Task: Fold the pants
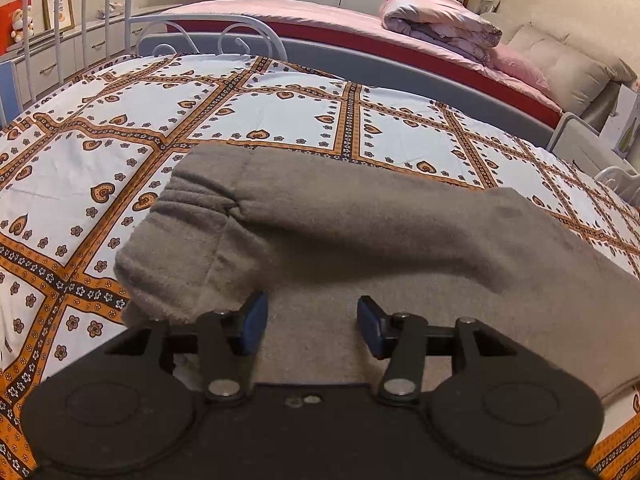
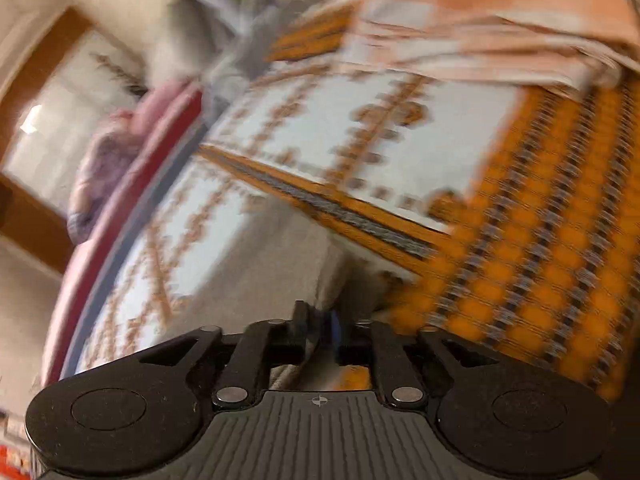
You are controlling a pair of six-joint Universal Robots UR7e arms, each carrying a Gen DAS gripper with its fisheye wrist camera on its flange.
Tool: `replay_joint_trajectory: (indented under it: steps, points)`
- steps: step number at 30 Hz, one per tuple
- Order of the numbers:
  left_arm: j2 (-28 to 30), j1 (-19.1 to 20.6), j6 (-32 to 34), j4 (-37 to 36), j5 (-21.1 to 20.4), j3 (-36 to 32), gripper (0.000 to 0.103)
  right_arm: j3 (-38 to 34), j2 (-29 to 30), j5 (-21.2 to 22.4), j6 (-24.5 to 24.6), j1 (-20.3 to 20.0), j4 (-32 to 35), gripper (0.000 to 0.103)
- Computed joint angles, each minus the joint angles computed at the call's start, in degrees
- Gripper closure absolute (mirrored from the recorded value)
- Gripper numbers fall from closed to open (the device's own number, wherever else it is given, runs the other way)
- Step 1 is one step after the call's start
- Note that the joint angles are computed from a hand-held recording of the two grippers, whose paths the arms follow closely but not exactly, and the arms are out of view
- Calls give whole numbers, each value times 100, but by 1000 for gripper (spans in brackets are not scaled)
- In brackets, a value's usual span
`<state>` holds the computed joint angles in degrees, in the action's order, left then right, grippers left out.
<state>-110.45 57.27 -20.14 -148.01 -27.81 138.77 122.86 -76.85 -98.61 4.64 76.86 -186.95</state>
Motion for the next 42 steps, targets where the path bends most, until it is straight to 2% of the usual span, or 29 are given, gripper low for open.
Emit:
replay_joint_trajectory:
  steps: [2,4,6,10,12,13,15,17,19,22,23,24,26,27,28,29,30,31,32,33,34,35,36,42]
  points:
    - [27,-4,5,2,8,0,58,179,-174,126,161,-77,-63,80]
    - [68,-6,-14,3,16,-13,56,268,-282,90,302,-108,-44,52]
    - [121,-21,-75,82,81,-36,55,317,-291,293,395,-199,-164,45]
    - [138,-21,-142,90,116,-40,55,158,-49,632,411,-357,-319,46]
    - [141,-15,-113,75,124,-28,55,-65,105,579,204,-309,-147,48]
    - [159,-27,-101,120,164,-25,55,-149,168,454,26,-235,-120,89]
    - [226,-99,-114,346,340,-31,55,-311,213,259,-261,-79,71,86]
    - [297,-155,-154,527,484,-35,53,-270,117,615,-534,-41,-240,86]
    - [332,-156,-51,495,463,-34,47,-230,-3,958,-921,38,-499,87]
    - [357,-147,66,461,431,-29,43,-204,-29,1083,-1142,92,-836,86]
    - [367,-149,75,468,437,-29,42,-242,45,857,-1094,128,-840,86]
    - [374,-152,78,479,443,-30,42,-343,132,423,-1003,190,-619,86]
    - [393,-155,62,498,461,-41,41,-650,453,-614,-681,205,206,82]
    - [396,-169,36,525,482,-43,41,-658,560,-811,-549,156,330,81]
    - [401,-179,9,557,495,-49,41,-610,514,-768,-438,160,214,79]
    - [406,-187,20,543,506,-46,41,-568,526,-963,-540,278,-28,74]
    - [415,-175,70,514,496,-49,41,-520,620,-1397,-881,467,-503,57]
    - [417,-173,109,485,489,-48,40,-489,757,-1867,-1362,648,-1103,45]
    - [416,-165,153,447,473,-45,39,-461,858,-2097,-1704,761,-1645,43]
    - [412,-169,187,415,454,-32,38,-405,838,-2087,-1806,833,-1948,42]
    - [418,-168,233,382,446,-27,36,-308,752,-1837,-1707,842,-2011,42]
    - [429,-164,258,376,437,-31,35,-224,595,-1400,-1641,802,-1865,42]
    - [442,-164,272,377,438,-35,34,-176,552,-1203,-1689,832,-1866,42]
    - [408,-285,181,776,581,-45,27,-254,727,-487,-2026,1361,-1414,38]
